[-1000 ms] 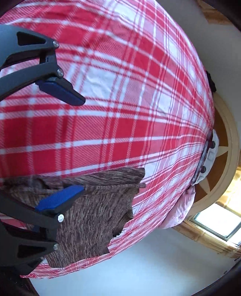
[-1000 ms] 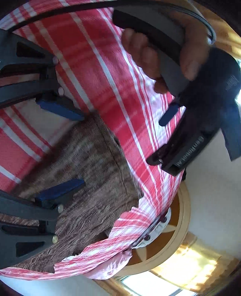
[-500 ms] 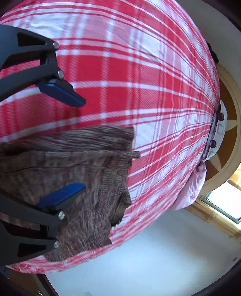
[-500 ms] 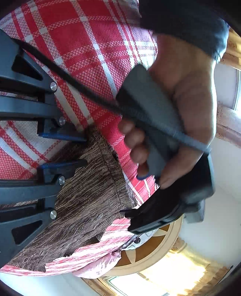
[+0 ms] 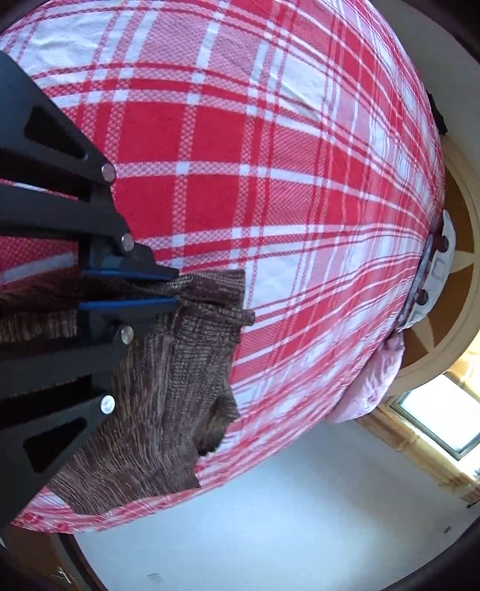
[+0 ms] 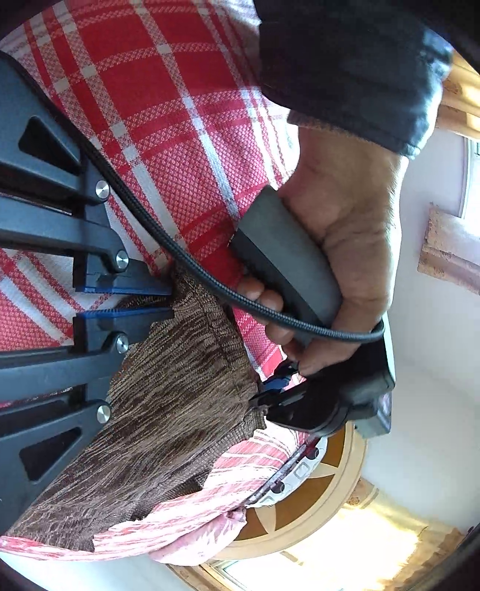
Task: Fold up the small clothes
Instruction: 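Grasp the folded sweater edge with both grippers, then lift the held edge with both grippers and fold it over the sweater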
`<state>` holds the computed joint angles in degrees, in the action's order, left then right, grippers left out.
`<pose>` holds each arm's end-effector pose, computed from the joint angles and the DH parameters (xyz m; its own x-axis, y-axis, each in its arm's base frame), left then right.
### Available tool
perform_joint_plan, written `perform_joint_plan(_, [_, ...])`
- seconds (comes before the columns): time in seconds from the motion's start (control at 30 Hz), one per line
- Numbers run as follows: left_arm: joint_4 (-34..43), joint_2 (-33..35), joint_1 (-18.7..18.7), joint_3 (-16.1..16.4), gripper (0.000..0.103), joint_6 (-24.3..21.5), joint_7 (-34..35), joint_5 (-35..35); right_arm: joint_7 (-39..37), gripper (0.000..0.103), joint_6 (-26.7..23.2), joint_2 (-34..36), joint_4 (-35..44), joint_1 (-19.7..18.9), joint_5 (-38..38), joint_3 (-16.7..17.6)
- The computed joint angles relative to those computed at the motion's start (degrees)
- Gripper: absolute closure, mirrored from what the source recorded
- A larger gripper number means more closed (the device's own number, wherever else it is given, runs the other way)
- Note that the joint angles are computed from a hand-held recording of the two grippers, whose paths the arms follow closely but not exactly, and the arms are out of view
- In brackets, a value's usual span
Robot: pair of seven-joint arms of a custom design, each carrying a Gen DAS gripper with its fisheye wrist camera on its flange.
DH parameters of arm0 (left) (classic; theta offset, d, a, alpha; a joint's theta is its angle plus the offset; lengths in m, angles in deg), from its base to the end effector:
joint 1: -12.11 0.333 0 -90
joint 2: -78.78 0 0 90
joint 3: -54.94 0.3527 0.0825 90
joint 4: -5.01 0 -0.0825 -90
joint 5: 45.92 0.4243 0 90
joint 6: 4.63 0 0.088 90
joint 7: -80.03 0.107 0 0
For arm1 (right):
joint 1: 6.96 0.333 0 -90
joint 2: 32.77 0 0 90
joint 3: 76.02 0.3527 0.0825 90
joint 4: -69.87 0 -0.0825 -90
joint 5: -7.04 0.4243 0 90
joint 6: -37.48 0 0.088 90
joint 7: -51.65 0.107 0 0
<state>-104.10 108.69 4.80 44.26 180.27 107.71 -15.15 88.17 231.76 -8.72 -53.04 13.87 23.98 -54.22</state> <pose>0.6715 -0.2532 0.3211 0.0949 -0.8733 0.4779 -0.7510 -0.3779 -0.5415 0.5143 0.4059 0.3131 0.8343 -0.4163 0.3615 -0.0935 -0.7530 -0.6513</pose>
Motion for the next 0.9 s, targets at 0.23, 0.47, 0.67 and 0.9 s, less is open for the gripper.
perform_joint_plan(0.23, [-0.9,-1.5,-5.3,5.7,0.095,4.2,-3.9,-1.1,8.8,0.099,-0.5,0.1,-3.2,-21.9,-9.0,19.5])
perform_joint_plan(0.47, [-0.9,-2.3,-10.3,10.4,0.095,7.8,-4.5,-3.3,16.7,0.099,-0.2,3.0,-5.2,-39.9,-16.5,33.7])
perform_joint_plan(0.67, [1.1,-2.6,-13.7,12.3,0.095,7.3,-3.1,-5.3,21.4,0.099,0.8,4.5,-6.1,-47.0,-21.1,38.3])
perform_joint_plan(0.9, [6.1,-1.1,-17.7,14.2,0.095,6.6,-3.3,-6.1,26.8,0.099,2.9,4.6,-9.2,-56.4,-27.4,44.4])
